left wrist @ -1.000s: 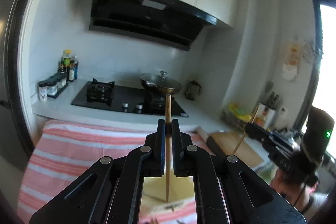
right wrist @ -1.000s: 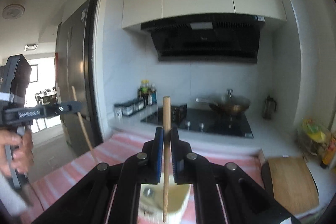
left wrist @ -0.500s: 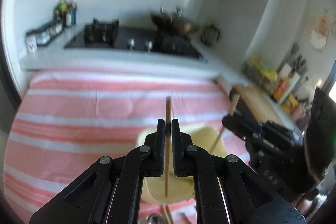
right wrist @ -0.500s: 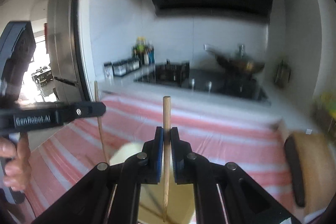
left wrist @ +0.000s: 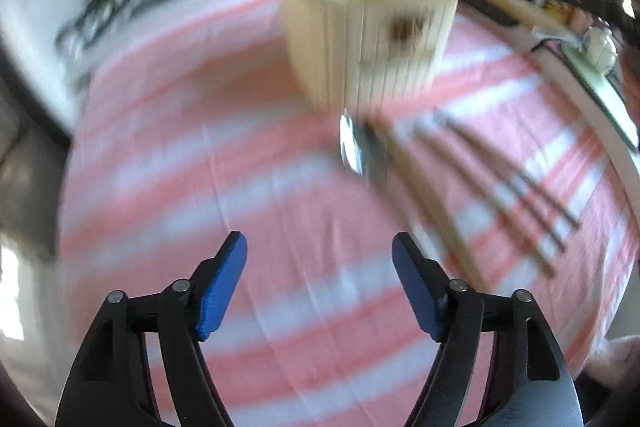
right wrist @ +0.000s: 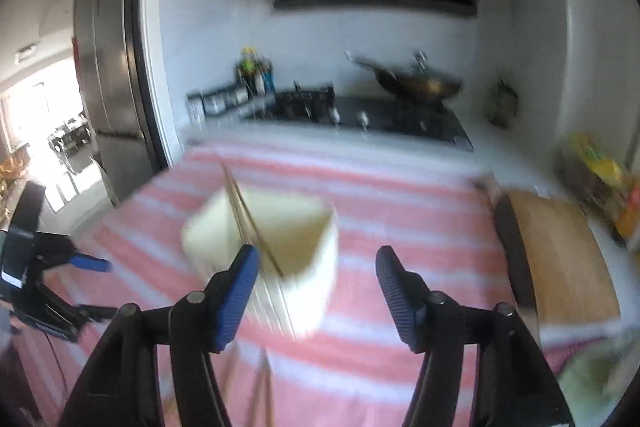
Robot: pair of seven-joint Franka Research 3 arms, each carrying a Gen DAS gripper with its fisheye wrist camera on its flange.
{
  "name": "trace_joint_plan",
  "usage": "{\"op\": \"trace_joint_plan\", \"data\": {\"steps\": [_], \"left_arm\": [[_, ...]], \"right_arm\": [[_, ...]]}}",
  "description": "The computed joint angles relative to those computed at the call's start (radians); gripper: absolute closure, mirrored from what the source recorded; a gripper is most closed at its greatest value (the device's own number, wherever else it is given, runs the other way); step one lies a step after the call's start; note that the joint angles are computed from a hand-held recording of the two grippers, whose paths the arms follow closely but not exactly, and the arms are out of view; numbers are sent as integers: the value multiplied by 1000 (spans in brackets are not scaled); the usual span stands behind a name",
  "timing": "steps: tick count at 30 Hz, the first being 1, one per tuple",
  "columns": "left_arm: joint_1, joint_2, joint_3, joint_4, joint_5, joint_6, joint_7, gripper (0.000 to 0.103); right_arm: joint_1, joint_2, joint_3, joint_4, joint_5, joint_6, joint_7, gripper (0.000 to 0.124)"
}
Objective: Organize utensils
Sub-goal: 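Lift both chopsticks over the cream holder and release them inside, then withdraw both open tools and move the left gripper over the steel spoon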
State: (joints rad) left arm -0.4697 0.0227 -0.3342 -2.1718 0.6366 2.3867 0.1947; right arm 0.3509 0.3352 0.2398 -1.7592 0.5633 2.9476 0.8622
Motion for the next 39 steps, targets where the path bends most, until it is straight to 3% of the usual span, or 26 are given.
{"op": "trace_joint_plan", "data": {"steps": [3, 6, 9, 13, 18, 25, 27, 30, 31, 34, 39], "left_arm": [[-28, 8, -18, -65, 61, 12, -253, 26], [-53, 44, -24, -50, 122, -64, -383, 26], [-71, 93, -13, -1, 159, -150, -406, 26], [-85, 129, 5, 37, 206, -176, -454, 24], [-94, 133, 18, 26, 245, -177, -550, 12], [-86, 131, 21, 13, 254, -162, -569, 8], [-84, 129, 22, 6, 257, -155, -573, 7], [-84, 126, 20, 4, 259, -152, -578, 7], [-82, 125, 21, 1, 261, -147, -580, 7], [-80, 121, 20, -5, 264, -140, -585, 6], [-76, 120, 21, -10, 268, -128, -588, 4]], "right_arm": [[-57, -56, 27, -153, 118, 16, -27, 62], [-45, -92, -16, -317, 135, 101, -4, 61], [69, -89, -166, -399, -53, 163, 193, 61], [89, -67, -212, -412, -163, 155, 292, 61], [70, -45, -194, -408, -231, 165, 366, 61], [18, -46, -139, -426, -259, 191, 389, 61], [36, -42, -157, -424, -278, 190, 403, 59], [159, -38, -287, -424, -373, 190, 488, 56], [163, -38, -292, -425, -386, 192, 501, 56], [94, -39, -225, -424, -373, 190, 485, 56], [113, -39, -245, -424, -401, 189, 510, 55]]}}
